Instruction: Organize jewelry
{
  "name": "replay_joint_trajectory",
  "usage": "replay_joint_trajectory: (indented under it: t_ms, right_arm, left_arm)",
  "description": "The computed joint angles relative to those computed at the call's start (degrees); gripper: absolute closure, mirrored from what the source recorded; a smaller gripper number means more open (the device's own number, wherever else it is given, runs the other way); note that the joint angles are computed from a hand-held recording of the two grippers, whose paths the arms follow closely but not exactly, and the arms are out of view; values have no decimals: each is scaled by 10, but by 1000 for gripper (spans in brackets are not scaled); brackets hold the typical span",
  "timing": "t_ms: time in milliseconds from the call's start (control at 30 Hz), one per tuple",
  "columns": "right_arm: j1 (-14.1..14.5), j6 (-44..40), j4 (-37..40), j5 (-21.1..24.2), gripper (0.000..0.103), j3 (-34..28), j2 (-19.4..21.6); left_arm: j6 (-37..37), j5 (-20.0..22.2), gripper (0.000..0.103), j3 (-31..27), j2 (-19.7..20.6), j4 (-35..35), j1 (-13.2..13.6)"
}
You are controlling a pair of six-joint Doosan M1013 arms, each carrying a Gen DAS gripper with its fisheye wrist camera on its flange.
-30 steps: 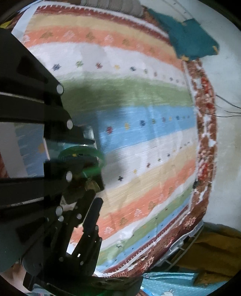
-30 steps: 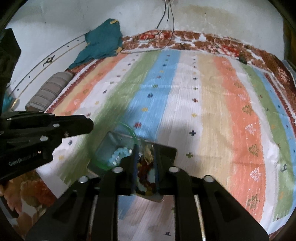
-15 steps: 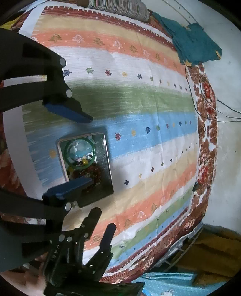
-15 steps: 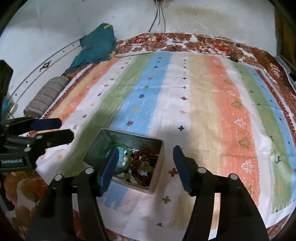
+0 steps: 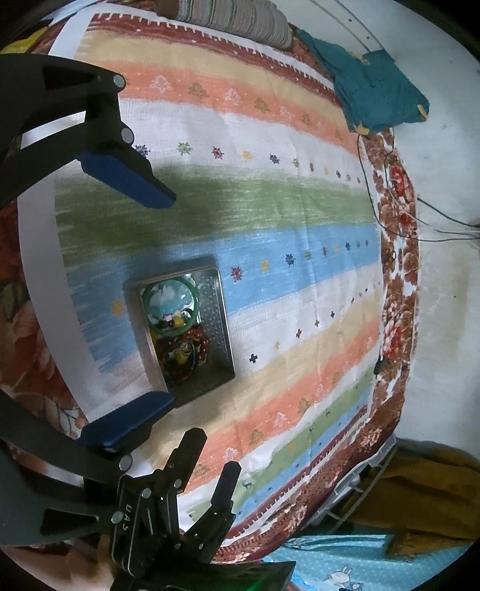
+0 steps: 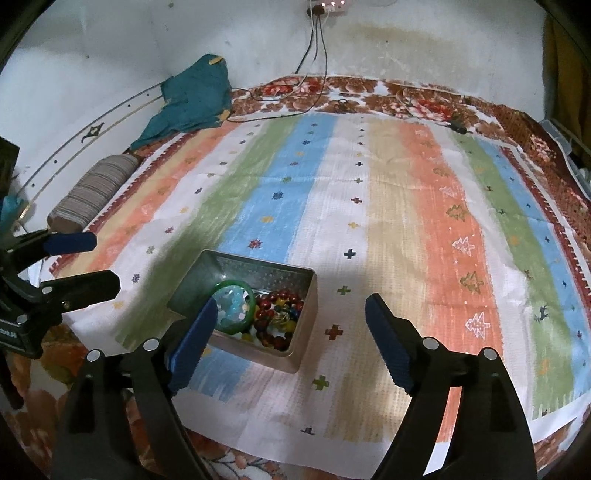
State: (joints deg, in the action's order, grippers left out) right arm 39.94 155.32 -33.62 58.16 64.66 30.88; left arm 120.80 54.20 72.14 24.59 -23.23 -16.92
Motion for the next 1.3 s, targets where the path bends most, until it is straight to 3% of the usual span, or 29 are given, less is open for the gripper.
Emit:
replay_joint_trajectory:
  t_ms: [400, 567, 700, 1300]
  right_arm:
    - [10, 6, -16, -10, 8, 14, -9]
    - [15, 22, -31, -22, 8, 26, -17]
    - [16, 22, -32, -23, 8, 28, -19]
    - [22, 35, -42, -24, 8, 36, -26]
  left_arm:
    - [12, -31, 6, 30, -20, 5, 0]
    - [7, -62, 6, 48, -32, 30, -6]
    - [18, -28, 6, 40, -26, -11, 3]
    - [31, -68, 6, 60, -39, 1, -3]
